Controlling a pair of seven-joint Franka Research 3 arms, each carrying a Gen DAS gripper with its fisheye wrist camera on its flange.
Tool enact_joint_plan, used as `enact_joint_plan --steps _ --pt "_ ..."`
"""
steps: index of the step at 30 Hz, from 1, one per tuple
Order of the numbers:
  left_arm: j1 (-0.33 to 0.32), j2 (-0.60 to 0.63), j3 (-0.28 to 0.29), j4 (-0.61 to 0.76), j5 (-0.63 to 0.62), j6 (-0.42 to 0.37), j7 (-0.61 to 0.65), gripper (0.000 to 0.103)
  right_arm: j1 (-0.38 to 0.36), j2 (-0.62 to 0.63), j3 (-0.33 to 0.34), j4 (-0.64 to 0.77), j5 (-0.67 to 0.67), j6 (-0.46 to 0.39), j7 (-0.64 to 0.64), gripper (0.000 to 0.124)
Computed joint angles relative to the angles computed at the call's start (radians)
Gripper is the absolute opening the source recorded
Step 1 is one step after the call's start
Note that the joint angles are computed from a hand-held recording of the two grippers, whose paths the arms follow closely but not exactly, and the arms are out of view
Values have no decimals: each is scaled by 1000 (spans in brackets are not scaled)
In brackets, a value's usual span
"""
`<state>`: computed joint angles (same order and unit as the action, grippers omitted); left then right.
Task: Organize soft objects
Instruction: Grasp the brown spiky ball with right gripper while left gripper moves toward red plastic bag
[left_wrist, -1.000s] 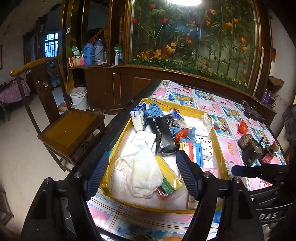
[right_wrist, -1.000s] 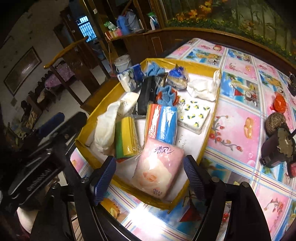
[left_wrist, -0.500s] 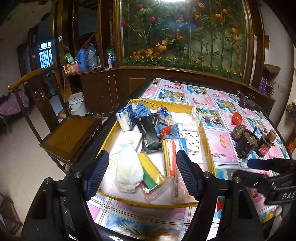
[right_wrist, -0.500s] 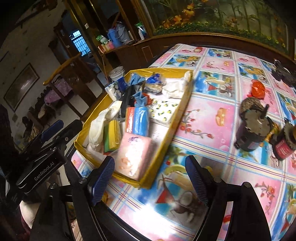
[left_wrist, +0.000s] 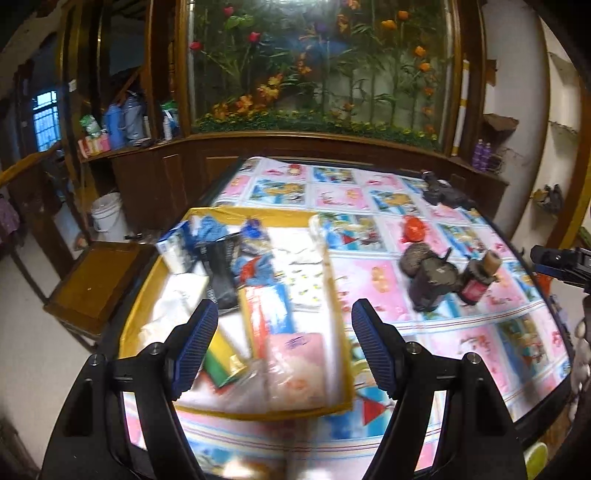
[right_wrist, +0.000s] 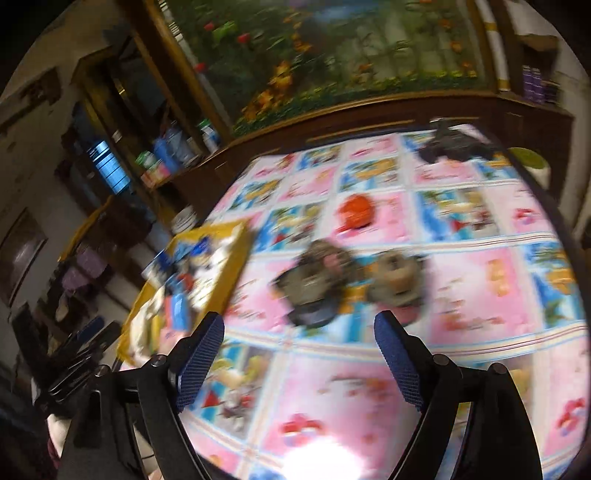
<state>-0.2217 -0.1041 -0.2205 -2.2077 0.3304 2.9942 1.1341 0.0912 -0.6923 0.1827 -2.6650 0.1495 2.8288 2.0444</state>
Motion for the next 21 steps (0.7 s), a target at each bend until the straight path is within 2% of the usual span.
enact_joint_plan --steps 1,2,3,4,5,9,11,13,17,21 --pt "-51 15 30 15 -135 -5 123 75 -22 -24 -16 -13 -5 -21 0 87" --pt "-75 32 29 37 -310 -23 278 75 -35 -40 -28 -20 -5 -37 0 87" --pt "-131 59 63 81 -486 -71 423 75 -43 -51 -50 -29 1 -46 -5 87" --pt "-152 81 74 117 -600 -114 511 75 -44 -53 -77 -35 14 -50 -15 87" --pt "-139 101 56 150 -660 -149 546 75 -42 -51 -95 -36 27 -54 -25 88" --pt "-99 178 -7 258 -734 -233 578 75 1 53 -187 39 99 -83 -115 88" --pt "-77 222 -40 320 -748 -283 598 75 31 142 -232 127 138 -140 -188 88" --pt "-60 280 -66 401 -744 -342 598 75 31 258 -242 249 152 -208 -243 88" --pt "-34 367 -101 521 -718 -401 582 75 1 522 -218 582 93 -417 -313 86" --pt "-3 436 -129 604 -724 -459 587 74 5 767 -206 919 55 -669 -376 86"
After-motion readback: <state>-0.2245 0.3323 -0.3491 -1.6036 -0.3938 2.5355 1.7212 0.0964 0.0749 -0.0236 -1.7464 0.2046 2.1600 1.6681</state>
